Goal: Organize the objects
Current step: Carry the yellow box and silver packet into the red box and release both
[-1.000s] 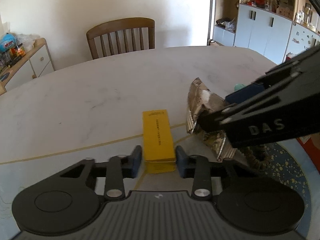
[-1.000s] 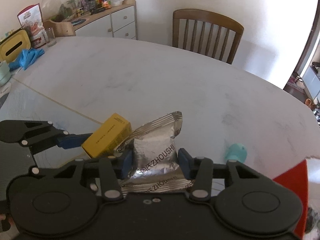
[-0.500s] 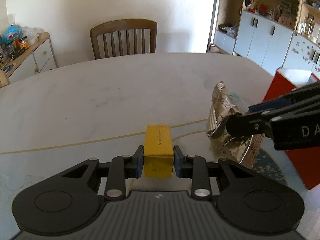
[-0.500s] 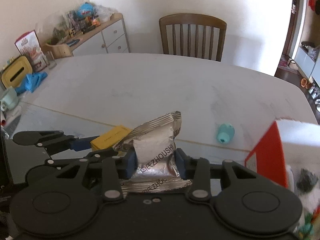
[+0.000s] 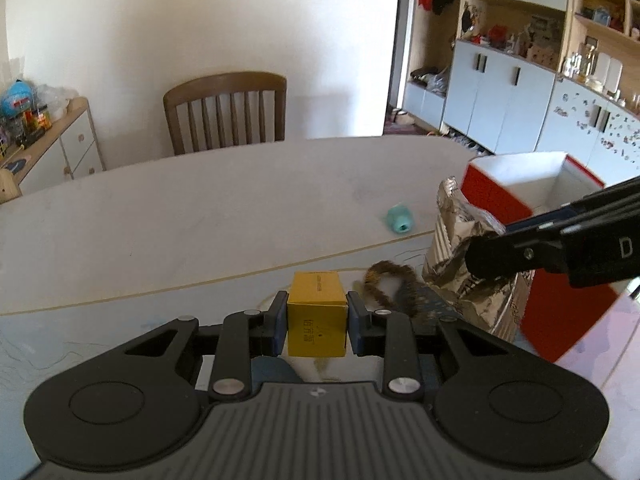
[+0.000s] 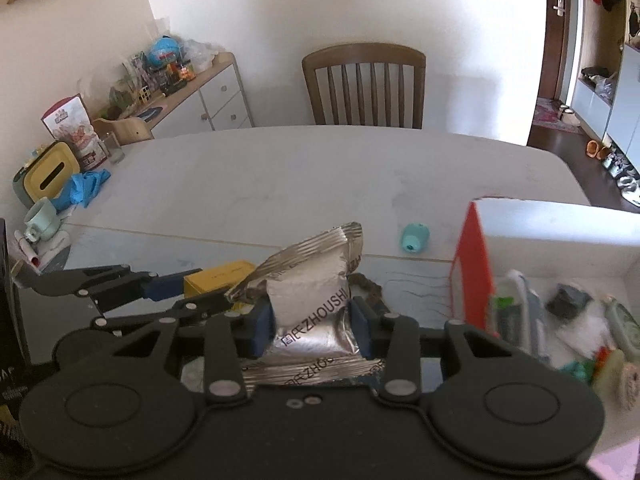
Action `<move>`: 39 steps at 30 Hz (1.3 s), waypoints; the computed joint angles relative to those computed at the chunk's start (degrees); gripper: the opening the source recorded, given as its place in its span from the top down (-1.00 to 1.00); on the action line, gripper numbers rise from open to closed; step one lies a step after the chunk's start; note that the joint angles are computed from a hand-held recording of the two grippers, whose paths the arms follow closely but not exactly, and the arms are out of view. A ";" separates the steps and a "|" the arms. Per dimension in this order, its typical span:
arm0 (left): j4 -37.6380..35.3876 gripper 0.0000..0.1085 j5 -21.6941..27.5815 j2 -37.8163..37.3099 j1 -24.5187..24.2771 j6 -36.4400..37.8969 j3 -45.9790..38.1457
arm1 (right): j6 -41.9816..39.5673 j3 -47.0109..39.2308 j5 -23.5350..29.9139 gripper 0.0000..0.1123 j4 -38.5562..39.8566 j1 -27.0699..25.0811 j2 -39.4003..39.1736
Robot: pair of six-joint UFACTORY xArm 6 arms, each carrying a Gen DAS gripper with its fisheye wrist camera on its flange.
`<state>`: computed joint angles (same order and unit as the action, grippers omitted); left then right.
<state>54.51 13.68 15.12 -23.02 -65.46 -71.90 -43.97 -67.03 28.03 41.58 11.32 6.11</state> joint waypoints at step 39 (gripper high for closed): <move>-10.79 0.47 9.20 19.07 -17.10 12.65 -33.70 | -14.69 -0.35 5.93 0.30 7.95 -25.50 -3.35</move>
<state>43.73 22.88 34.19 -40.12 -52.81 -105.60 -58.65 -67.38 33.96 49.53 -14.18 2.75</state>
